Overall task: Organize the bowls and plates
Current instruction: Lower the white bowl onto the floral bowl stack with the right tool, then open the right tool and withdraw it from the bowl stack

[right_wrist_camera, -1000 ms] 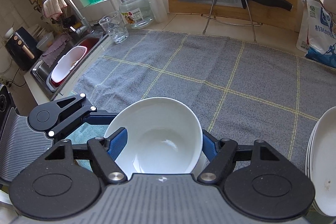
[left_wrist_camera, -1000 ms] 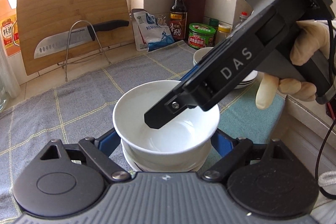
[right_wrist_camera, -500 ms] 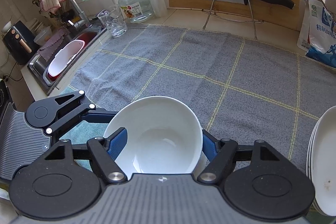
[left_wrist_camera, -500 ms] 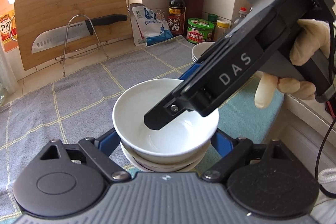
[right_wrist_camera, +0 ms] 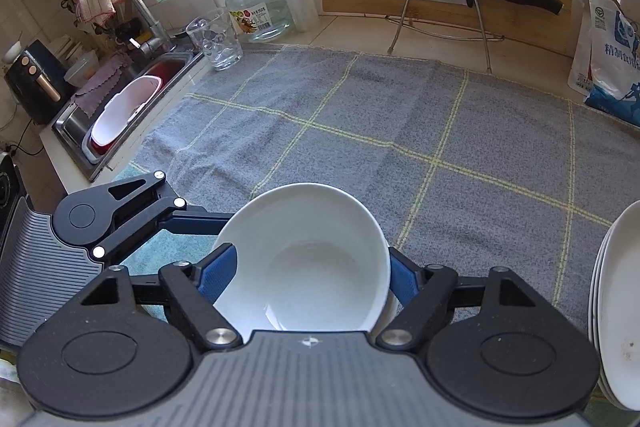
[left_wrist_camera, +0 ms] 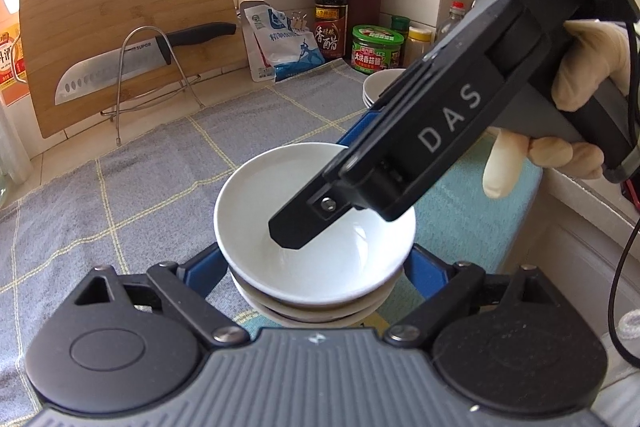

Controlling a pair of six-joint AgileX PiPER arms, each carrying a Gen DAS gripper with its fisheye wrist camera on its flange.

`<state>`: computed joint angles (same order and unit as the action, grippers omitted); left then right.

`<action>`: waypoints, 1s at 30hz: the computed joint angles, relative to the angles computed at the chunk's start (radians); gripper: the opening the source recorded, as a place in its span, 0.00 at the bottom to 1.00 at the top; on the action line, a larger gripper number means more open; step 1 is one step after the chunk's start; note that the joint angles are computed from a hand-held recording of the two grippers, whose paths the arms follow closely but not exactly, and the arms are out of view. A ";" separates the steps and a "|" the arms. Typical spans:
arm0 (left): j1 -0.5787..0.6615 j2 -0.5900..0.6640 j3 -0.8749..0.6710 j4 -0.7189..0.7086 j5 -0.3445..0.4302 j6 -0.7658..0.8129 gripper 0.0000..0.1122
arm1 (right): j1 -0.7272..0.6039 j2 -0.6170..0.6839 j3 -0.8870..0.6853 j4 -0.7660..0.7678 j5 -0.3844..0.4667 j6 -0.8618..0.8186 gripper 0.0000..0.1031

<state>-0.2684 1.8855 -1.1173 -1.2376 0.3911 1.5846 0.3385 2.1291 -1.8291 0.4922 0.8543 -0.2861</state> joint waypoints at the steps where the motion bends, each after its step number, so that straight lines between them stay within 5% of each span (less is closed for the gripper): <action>1: 0.001 -0.001 0.003 -0.004 0.002 0.008 0.85 | 0.002 0.001 0.000 -0.001 0.000 -0.001 0.85; 18: 0.062 -0.025 0.038 -0.079 0.097 0.118 0.89 | 0.019 -0.015 0.011 -0.032 -0.033 -0.005 0.97; 27: 0.131 -0.025 0.054 -0.179 0.157 0.308 0.90 | 0.040 -0.119 0.136 -0.112 -0.166 -0.018 1.00; 30: 0.156 -0.015 0.027 -0.076 0.201 0.233 0.90 | 0.057 -0.161 0.193 -0.152 -0.203 -0.015 1.00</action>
